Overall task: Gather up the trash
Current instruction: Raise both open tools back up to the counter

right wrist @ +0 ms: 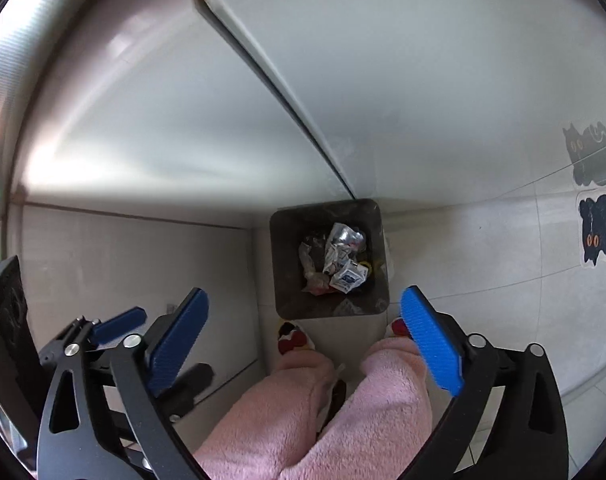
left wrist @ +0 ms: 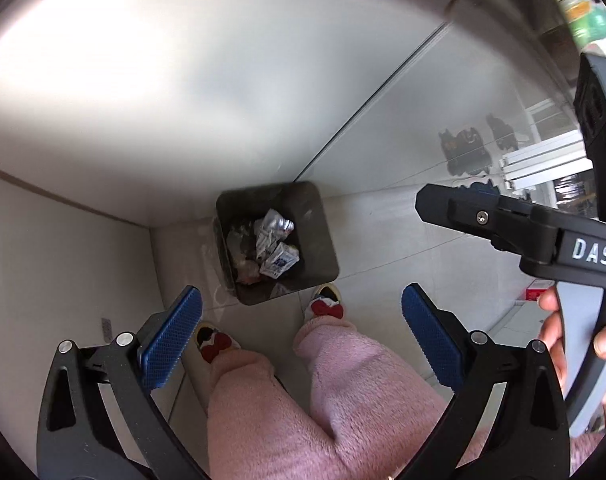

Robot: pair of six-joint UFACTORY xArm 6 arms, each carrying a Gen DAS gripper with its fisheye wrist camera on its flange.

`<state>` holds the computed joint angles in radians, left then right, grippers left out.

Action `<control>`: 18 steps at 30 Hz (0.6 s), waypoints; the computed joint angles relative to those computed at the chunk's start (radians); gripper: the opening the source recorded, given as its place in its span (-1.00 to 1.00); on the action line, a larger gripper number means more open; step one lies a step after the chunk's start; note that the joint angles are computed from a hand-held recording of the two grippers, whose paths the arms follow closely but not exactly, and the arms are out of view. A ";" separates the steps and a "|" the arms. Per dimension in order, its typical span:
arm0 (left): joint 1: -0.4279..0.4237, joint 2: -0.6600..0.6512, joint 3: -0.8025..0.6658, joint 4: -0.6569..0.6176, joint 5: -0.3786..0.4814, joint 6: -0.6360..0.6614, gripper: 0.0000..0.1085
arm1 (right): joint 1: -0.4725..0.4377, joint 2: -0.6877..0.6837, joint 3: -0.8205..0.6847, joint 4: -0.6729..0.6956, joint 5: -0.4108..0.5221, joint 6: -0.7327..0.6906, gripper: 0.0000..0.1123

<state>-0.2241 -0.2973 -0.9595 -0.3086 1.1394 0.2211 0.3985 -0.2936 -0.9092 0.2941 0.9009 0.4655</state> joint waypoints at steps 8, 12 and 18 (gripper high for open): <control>0.085 -0.055 -0.161 -0.067 0.097 0.036 0.75 | -0.029 -0.138 -0.054 -0.016 0.080 -0.002 0.77; 0.119 -0.031 -0.277 -0.102 0.133 0.044 0.75 | -0.043 -0.191 -0.112 -0.052 0.091 -0.011 0.77; 0.136 0.050 -0.446 -0.126 0.137 0.045 0.75 | -0.073 -0.169 -0.232 -0.080 0.059 -0.059 0.77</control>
<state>-0.0879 -0.2477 -1.4051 -0.4348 1.2767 0.2661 0.3258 -0.4626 -1.1407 0.2141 0.9596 0.4070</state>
